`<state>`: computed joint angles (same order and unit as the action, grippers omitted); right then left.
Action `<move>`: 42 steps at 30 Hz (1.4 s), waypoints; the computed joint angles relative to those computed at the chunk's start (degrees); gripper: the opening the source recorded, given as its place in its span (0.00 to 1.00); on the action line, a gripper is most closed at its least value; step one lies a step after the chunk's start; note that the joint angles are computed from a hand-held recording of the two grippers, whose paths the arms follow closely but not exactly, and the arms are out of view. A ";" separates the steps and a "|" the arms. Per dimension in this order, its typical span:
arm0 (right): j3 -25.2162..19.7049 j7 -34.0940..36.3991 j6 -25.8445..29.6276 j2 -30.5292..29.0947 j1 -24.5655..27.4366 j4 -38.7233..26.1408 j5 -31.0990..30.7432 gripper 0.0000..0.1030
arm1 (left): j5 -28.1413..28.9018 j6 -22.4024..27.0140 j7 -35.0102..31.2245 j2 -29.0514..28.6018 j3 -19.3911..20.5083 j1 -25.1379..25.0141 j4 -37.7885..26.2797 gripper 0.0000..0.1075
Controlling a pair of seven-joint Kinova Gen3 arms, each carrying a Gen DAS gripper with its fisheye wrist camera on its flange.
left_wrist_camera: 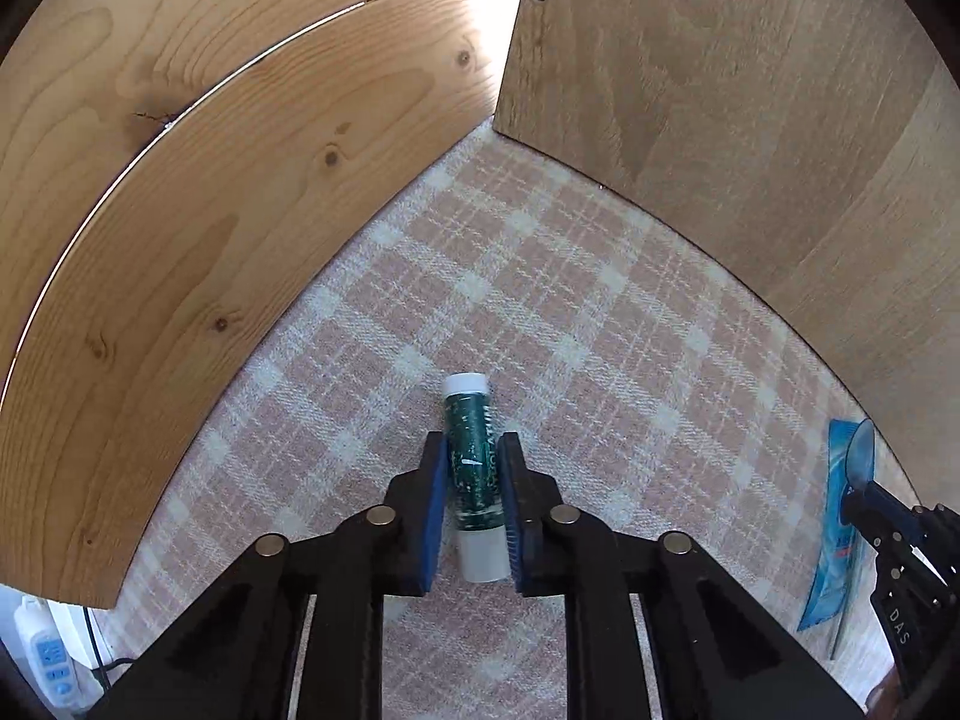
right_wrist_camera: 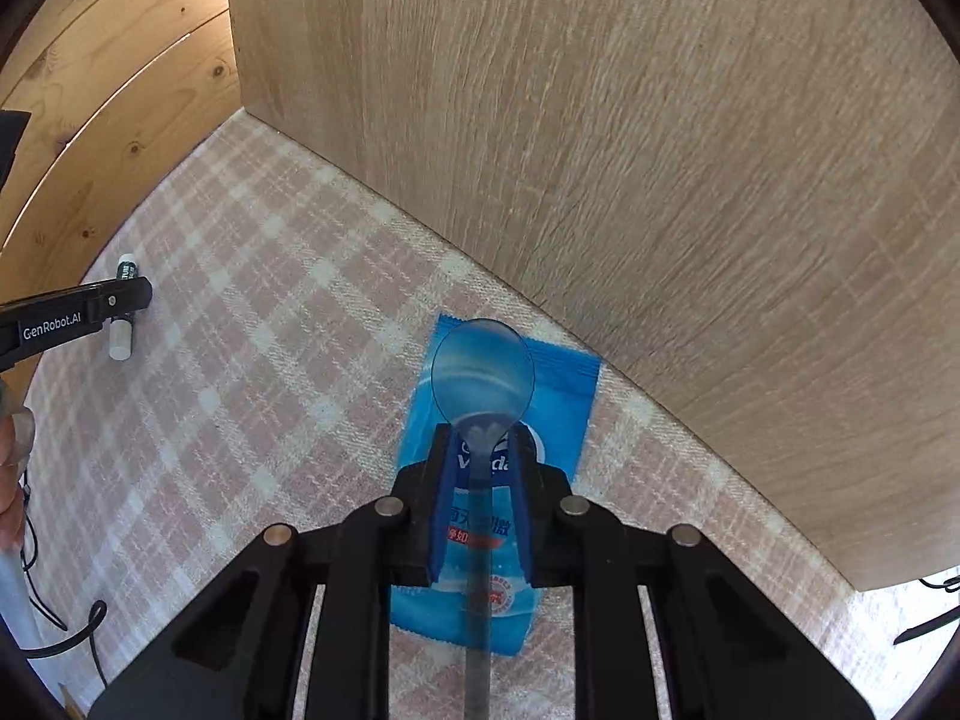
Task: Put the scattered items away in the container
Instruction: 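Grasp the metal spoon with right tool while left tool grasps the green lip balm, then carry spoon and lip balm into the black tray and release both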
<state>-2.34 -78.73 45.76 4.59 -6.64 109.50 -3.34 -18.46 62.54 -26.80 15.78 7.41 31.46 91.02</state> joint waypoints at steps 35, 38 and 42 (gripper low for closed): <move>32.71 21.06 29.53 -28.81 20.17 -3.81 -14.77 0.08 | -5.65 2.99 1.67 1.37 12.34 21.79 -23.56 0.13; 40.18 23.74 32.28 -29.32 20.58 -6.95 -12.49 0.08 | -5.38 4.97 -1.29 6.31 12.25 26.26 -31.53 0.13; 50.63 26.52 34.31 -29.07 19.29 -11.32 -9.50 0.08 | -5.09 6.32 -5.08 12.97 11.92 32.42 -42.14 0.13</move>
<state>48.30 -52.20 80.07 -24.48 12.65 98.18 -12.84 -23.56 68.86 -31.88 28.76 19.33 63.88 48.88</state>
